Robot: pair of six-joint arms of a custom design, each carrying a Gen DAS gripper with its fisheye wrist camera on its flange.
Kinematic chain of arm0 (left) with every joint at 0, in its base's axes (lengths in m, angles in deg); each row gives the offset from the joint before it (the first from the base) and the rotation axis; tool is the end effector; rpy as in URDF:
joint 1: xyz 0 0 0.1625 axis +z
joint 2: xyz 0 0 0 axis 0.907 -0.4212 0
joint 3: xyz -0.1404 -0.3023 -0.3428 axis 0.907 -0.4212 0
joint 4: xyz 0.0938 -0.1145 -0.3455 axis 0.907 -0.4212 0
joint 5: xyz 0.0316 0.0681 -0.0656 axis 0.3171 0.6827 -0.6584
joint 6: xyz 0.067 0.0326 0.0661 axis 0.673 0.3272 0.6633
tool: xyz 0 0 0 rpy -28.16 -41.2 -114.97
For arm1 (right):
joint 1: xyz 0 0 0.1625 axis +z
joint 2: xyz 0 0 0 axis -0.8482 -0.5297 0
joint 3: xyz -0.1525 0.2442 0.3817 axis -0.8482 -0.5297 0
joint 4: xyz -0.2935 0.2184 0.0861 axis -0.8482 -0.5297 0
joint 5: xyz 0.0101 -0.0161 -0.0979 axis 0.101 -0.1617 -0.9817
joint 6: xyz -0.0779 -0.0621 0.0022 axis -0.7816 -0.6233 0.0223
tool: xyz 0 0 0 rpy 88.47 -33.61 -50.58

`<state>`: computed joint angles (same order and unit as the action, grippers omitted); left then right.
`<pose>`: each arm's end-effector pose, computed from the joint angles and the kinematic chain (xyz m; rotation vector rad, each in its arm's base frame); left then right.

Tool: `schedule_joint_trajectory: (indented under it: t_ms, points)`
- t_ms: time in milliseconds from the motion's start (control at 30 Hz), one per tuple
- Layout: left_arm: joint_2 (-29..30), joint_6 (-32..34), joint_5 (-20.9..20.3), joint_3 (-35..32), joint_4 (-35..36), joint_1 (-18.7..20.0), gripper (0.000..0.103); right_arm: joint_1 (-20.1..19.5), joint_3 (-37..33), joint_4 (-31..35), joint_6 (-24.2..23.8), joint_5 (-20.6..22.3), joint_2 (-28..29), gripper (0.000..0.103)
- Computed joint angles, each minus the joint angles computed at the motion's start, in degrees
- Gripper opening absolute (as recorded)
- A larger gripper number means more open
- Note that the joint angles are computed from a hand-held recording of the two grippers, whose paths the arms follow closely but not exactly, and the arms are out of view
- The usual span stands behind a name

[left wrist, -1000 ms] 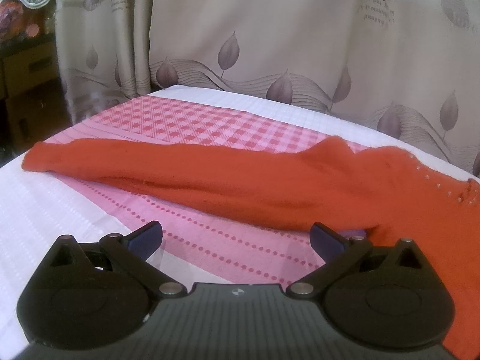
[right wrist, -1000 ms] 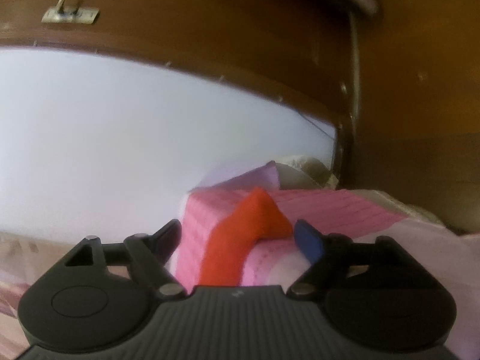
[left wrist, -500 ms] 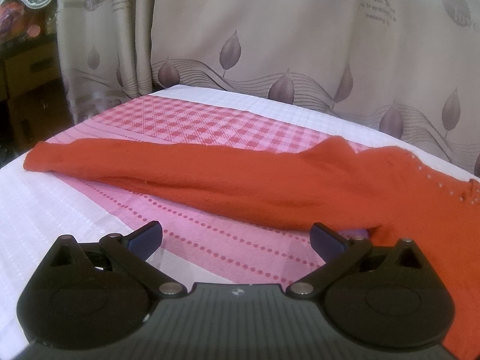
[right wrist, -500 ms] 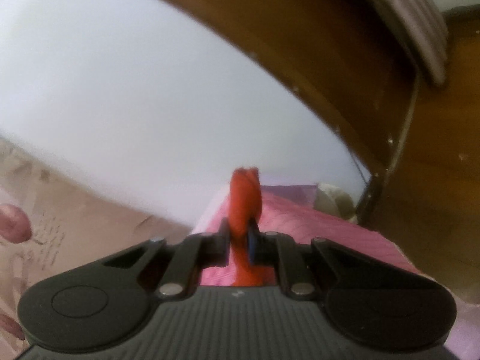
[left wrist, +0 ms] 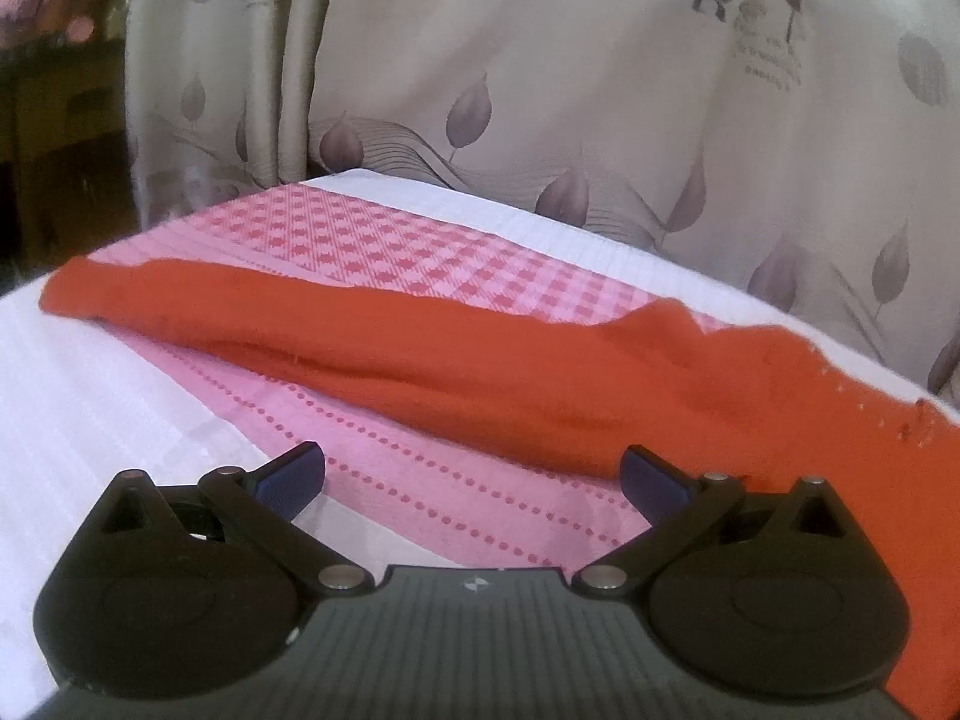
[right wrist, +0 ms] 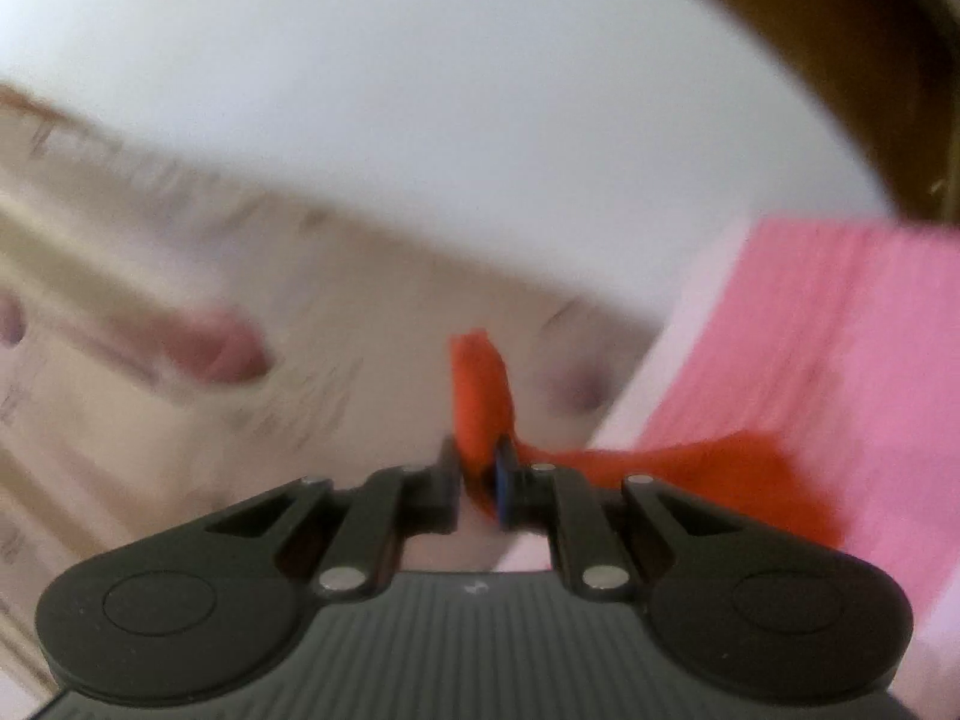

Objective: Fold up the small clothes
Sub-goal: 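Lift the held sleeve and carry it across the sweater body with the right gripper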

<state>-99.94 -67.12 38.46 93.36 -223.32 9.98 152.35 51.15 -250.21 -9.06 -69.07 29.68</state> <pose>0.1086 -0.4650 0.3145 -0.4543 1.7020 -1.4214 0.2106 -0.6910 0.0861 -0.0077 2.3172 -1.5046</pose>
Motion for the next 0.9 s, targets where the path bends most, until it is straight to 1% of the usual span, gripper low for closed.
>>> schedule_joint_trajectory:
  t_ms: [133,233,400,467,500,567,667,733,833,867,900]
  points:
    - [-1.47,-5.92,-2.07,1.6,3.02,0.78,0.103,4.3,-5.48,2.6,5.0,2.79,5.74,0.011]
    - [-1.89,-7.42,-3.56,2.37,2.51,1.09,0.103,7.06,-11.7,5.22,8.81,5.03,11.18,0.011]
    - [-2.41,-9.36,-5.59,3.43,1.9,1.51,0.103,11.07,-21.37,12.54,10.91,6.19,19.27,0.011]
    - [-2.57,-9.91,-6.29,3.72,1.68,1.68,0.103,12.42,-25.07,16.04,9.93,6.28,22.39,0.011]
    - [-2.66,-10.08,-6.55,3.87,1.56,1.75,0.103,12.62,-25.73,17.08,9.68,6.34,23.09,0.011]
    - [-2.72,-10.42,-6.94,4.05,1.34,1.81,0.103,13.3,-28.37,19.5,10.06,6.43,25.48,0.011]
    - [-2.87,-10.85,-7.54,4.47,0.92,1.92,0.103,14.25,-30.82,22.32,8.42,4.94,27.69,0.011]
    - [-2.91,-11.15,-7.89,4.57,0.79,2.01,0.103,14.68,-31.59,23.67,7.21,3.36,28.44,0.011]
    - [-2.94,-11.45,-8.22,4.73,0.52,2.06,0.103,15.41,-32.7,26.99,3.85,-0.05,28.84,0.011]
    - [-2.96,-11.52,-8.29,4.79,0.47,2.06,0.103,15.84,-35.34,30.01,2.97,-1.78,29.81,0.011]
    - [-2.97,-11.55,-8.32,4.78,0.48,2.08,0.103,16.0,-35.58,30.63,0.75,-2.6,30.03,0.011]
